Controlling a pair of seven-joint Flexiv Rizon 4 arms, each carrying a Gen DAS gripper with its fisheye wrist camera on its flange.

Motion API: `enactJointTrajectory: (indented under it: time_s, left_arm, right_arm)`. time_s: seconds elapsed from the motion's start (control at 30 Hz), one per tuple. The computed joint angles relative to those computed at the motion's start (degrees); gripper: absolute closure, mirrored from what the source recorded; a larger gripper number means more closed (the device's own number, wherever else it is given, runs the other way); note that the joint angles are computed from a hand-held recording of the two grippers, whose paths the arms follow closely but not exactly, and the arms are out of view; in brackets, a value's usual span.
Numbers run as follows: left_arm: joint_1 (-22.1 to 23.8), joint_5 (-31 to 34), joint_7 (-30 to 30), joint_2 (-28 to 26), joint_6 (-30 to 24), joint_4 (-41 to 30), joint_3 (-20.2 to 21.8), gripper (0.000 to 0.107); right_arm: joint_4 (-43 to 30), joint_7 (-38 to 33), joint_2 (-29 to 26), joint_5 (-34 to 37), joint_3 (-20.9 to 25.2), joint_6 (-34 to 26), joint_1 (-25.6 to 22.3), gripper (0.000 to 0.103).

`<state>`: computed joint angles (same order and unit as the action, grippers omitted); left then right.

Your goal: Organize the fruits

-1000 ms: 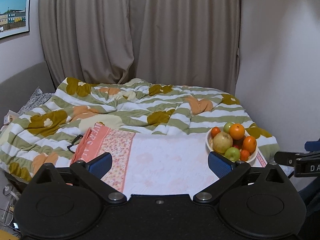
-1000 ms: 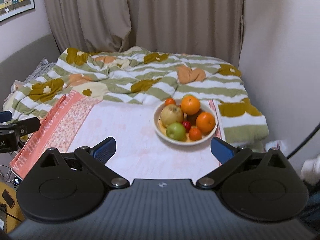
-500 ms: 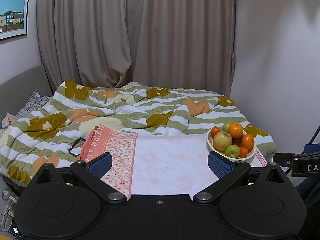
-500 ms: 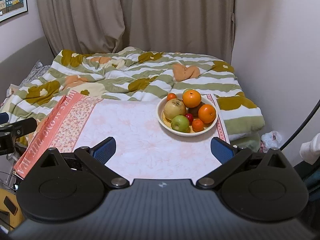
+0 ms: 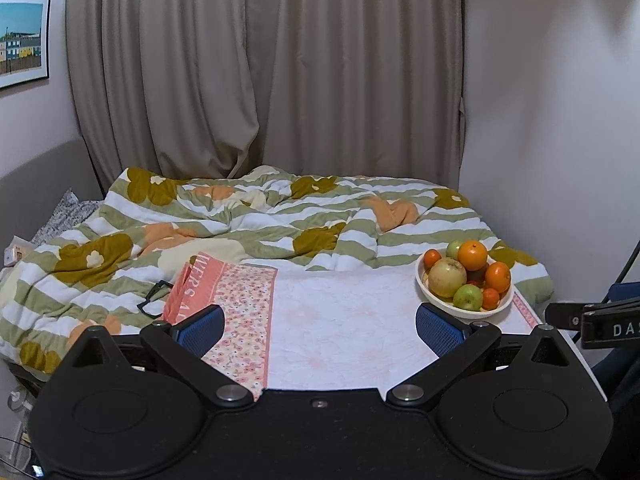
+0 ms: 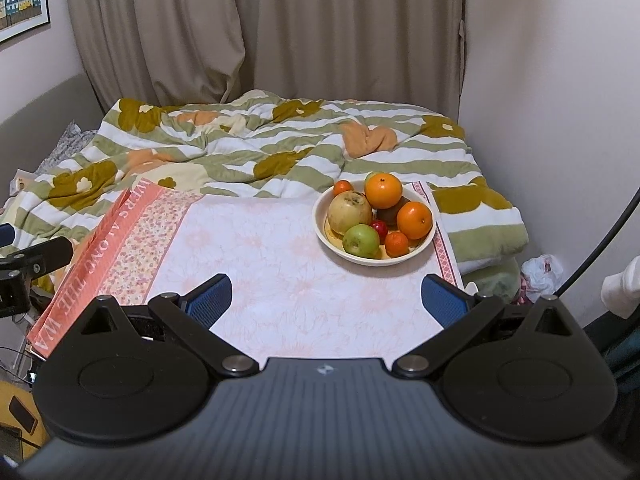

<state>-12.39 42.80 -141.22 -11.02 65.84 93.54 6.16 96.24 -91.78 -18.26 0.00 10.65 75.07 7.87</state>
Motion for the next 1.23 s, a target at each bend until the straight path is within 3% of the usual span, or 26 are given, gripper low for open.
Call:
enactJointTrajectory:
  time_s: [1.23]
  left_arm:
    - [-1.01, -1.45, 1.55, -3.36, 2.49, -2.25, 1.92, 0.004]
  right_arm:
    - [-1.43, 3.63, -2.32, -2.65, -0.92, -0.75, 0.91, 0.000]
